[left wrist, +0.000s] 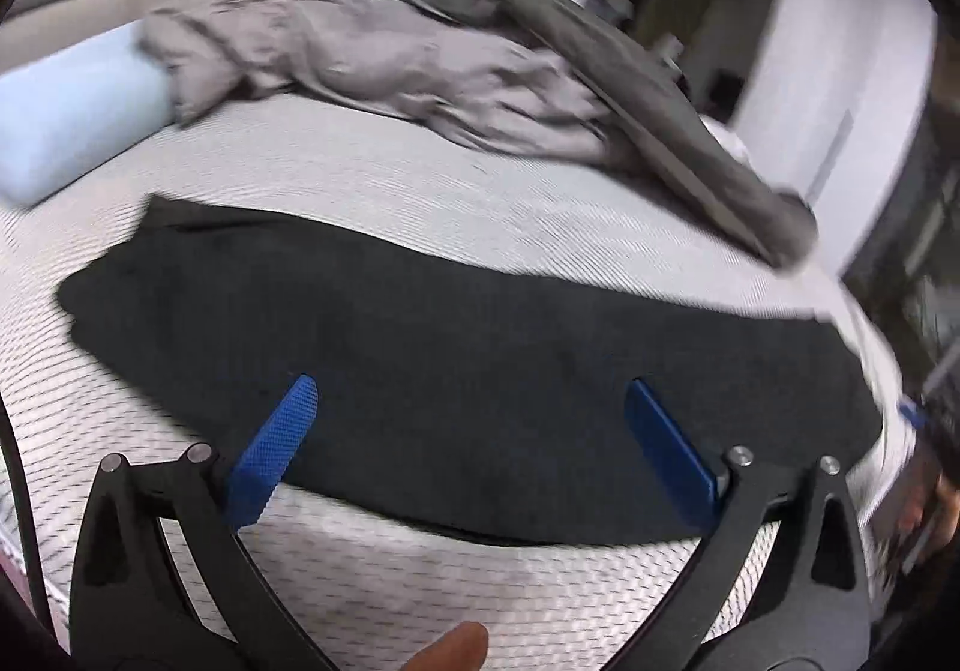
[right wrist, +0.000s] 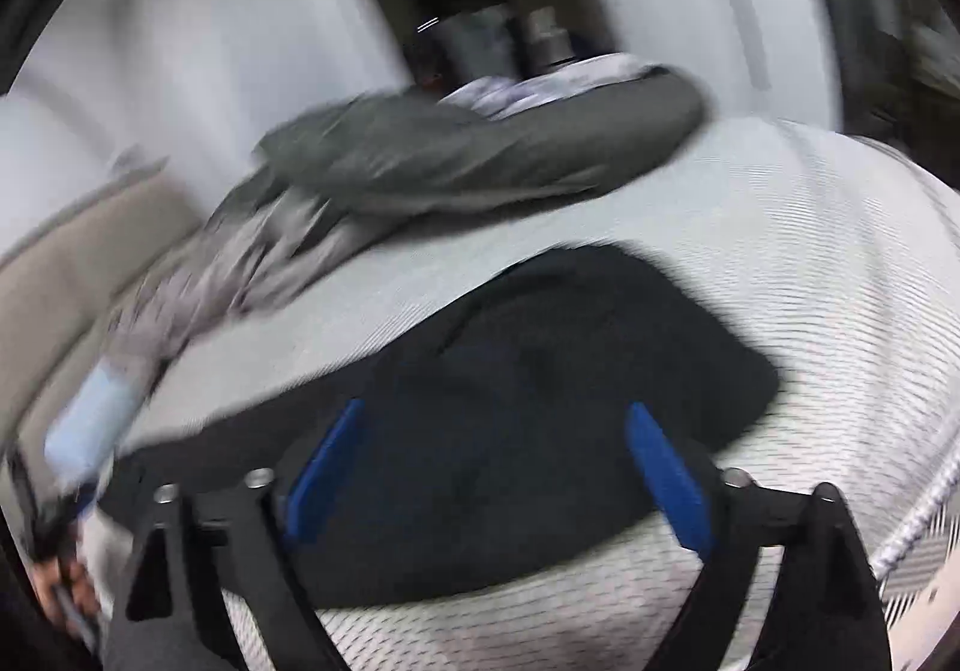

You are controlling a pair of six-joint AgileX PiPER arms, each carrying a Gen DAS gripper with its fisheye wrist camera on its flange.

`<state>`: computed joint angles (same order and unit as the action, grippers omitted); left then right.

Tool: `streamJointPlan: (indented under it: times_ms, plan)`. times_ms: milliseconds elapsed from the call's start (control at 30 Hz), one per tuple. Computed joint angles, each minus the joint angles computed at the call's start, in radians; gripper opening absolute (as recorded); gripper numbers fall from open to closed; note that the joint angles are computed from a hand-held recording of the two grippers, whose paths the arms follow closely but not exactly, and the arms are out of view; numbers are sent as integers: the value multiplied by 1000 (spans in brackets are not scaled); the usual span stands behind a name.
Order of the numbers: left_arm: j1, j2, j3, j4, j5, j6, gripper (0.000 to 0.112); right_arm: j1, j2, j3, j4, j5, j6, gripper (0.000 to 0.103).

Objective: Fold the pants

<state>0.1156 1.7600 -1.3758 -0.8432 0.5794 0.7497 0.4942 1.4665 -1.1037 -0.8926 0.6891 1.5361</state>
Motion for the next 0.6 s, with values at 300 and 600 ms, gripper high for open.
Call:
streamJointPlan:
  times_ms: [300, 600]
  plan:
    - [-409, 115, -126, 397, -44, -306, 102, 66, 412, -392, 394, -2, -611, 99]
    - [-488, 219, -176, 650, 17, -453, 103, 37, 380, -256, 201, 156, -607, 99]
